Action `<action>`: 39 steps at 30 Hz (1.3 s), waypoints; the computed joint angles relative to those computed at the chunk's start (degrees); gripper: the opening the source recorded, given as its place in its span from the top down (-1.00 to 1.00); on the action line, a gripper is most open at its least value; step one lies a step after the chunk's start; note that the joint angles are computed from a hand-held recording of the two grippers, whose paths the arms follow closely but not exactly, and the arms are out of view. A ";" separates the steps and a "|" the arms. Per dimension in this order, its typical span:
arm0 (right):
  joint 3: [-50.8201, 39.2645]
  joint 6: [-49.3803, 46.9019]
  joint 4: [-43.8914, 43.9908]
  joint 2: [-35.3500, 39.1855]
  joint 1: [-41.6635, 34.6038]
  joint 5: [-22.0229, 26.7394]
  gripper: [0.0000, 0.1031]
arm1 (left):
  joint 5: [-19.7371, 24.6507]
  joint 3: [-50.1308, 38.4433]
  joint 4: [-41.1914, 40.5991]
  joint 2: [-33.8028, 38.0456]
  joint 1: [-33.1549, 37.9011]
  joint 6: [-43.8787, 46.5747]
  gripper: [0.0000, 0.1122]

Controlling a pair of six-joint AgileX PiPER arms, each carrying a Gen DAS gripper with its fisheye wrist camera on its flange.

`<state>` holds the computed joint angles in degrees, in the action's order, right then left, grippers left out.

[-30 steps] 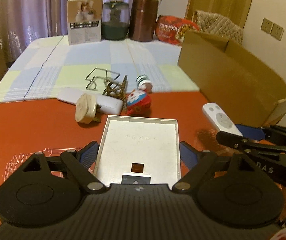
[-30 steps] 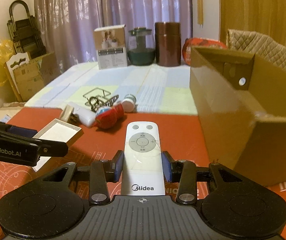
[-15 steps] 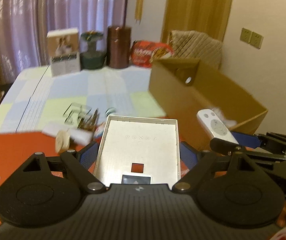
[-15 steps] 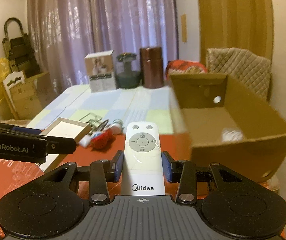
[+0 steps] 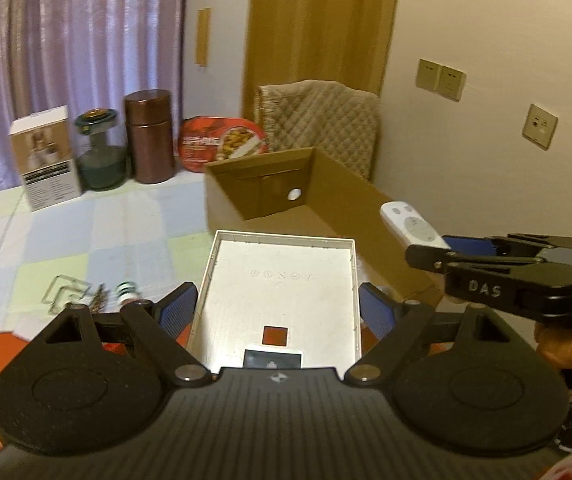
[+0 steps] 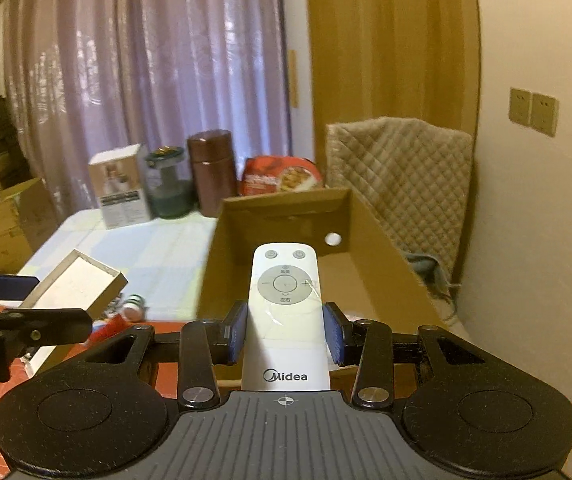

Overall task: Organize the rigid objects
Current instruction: 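Lift and carry the remote and tray lid over the cardboard box, then open left gripper to drop the tray lid while right gripper releases the remote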

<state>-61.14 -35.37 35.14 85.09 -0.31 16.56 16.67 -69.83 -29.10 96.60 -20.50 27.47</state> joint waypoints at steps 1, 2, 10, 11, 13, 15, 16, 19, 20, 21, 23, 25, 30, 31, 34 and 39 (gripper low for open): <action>-0.89 -0.73 0.14 0.72 -0.81 0.84 0.27 | 0.17 -1.24 1.21 1.09 -0.69 -1.23 -0.49; -1.46 -2.42 1.35 1.27 -1.69 1.56 0.27 | 0.31 -2.42 3.03 2.04 -1.37 -3.00 -0.49; -5.99 -11.40 9.38 6.16 -7.70 5.99 0.27 | 4.82 -14.99 13.20 11.26 -4.39 -12.36 -0.49; -6.55 -11.74 9.85 6.86 -8.15 6.26 0.27 | 5.12 -16.05 14.31 12.01 -4.69 -13.18 -0.49; -7.59 -11.70 10.48 8.06 -8.90 6.93 0.27 | 5.71 -18.24 15.71 13.74 -5.20 -13.81 -0.49; -8.61 -11.65 10.92 9.20 -9.48 7.49 0.27 | 6.34 -20.44 16.64 15.71 -5.57 -14.10 -0.49; -8.85 -11.83 11.24 9.55 -9.75 7.61 0.27 | 6.48 -21.03 17.23 16.35 -5.83 -14.50 -0.49; -9.64 -11.86 11.66 10.50 -10.43 7.98 0.27 | 6.98 -23.03 17.54 18.56 -5.98 -14.69 -0.49; -9.90 -11.59 11.52 10.75 -10.56 8.04 0.27 | 7.15 -23.59 17.83 19.07 -6.06 -15.02 -0.49; -10.01 -11.77 11.74 10.91 -10.83 8.14 0.27 | 7.23 -24.07 18.35 19.54 -6.17 -15.51 -0.49; -10.19 -11.79 11.79 11.18 -11.08 8.18 0.27 | 6.92 -24.58 18.17 20.26 -6.31 -15.39 -0.49; -10.25 -11.91 11.81 11.34 -11.32 8.18 0.27 | 5.97 -24.73 17.16 20.89 -6.48 -14.19 -0.50; -10.25 -11.22 11.54 11.29 -11.81 8.63 0.27 | 3.90 -24.72 17.34 21.58 -6.44 -15.18 -0.51; -10.23 -11.35 11.61 11.22 -11.88 8.73 0.27 | 2.97 -23.72 16.32 20.94 -6.23 -14.40 -0.51; -10.01 -11.91 12.17 10.99 -11.99 8.99 0.27 | 0.81 -20.72 16.08 18.69 -5.54 -14.53 -0.51; -9.18 -11.50 12.52 10.25 -11.11 9.08 0.27 | -1.17 -15.96 14.55 14.91 -3.62 -14.27 -0.51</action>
